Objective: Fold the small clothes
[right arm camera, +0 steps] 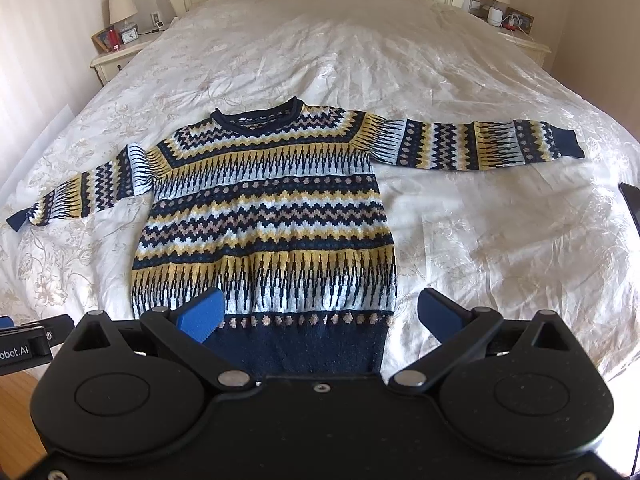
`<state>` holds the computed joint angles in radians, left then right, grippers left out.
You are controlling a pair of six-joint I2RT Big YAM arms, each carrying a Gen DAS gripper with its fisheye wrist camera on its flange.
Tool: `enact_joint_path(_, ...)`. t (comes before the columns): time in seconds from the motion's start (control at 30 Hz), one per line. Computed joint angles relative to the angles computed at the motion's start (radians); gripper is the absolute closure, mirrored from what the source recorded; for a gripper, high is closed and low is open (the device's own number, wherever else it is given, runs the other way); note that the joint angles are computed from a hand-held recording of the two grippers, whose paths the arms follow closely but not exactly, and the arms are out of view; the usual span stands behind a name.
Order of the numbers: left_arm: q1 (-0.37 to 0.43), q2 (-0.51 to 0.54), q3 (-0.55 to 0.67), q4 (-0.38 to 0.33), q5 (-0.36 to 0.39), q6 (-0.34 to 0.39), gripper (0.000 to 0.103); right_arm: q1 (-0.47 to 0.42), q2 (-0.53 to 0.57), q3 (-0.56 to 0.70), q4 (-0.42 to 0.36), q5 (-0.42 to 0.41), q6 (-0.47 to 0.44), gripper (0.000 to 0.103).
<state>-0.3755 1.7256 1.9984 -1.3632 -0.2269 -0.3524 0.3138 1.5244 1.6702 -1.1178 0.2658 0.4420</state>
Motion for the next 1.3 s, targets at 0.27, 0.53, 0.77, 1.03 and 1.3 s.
enact_joint_path(0.27, 0.006, 0.015, 0.024, -0.018, 0.0, 0.013, 0.015, 0.001, 0.003, 0.004, -0.003, 0.0, 0.003, 0.001)
enact_joint_path(0.53, 0.011, 0.019, 0.028, -0.026, 0.004, 0.011, 0.015, 0.005, 0.018, 0.016, -0.006, -0.006, -0.003, 0.001)
enact_joint_path(0.77, 0.01, 0.028, 0.041, -0.043, 0.002, 0.004, 0.015, 0.004, 0.019, 0.018, -0.014, -0.011, -0.007, 0.001)
enact_joint_path(1.03, 0.007, 0.032, 0.045, -0.047, 0.004, 0.012, 0.015, 0.002, 0.017, 0.013, -0.018, -0.019, 0.0, 0.001)
enact_joint_path(1.3, 0.007, 0.031, 0.04, -0.044, 0.007, 0.014, 0.015, -0.002, 0.016, 0.012, -0.023, -0.027, 0.011, 0.001)
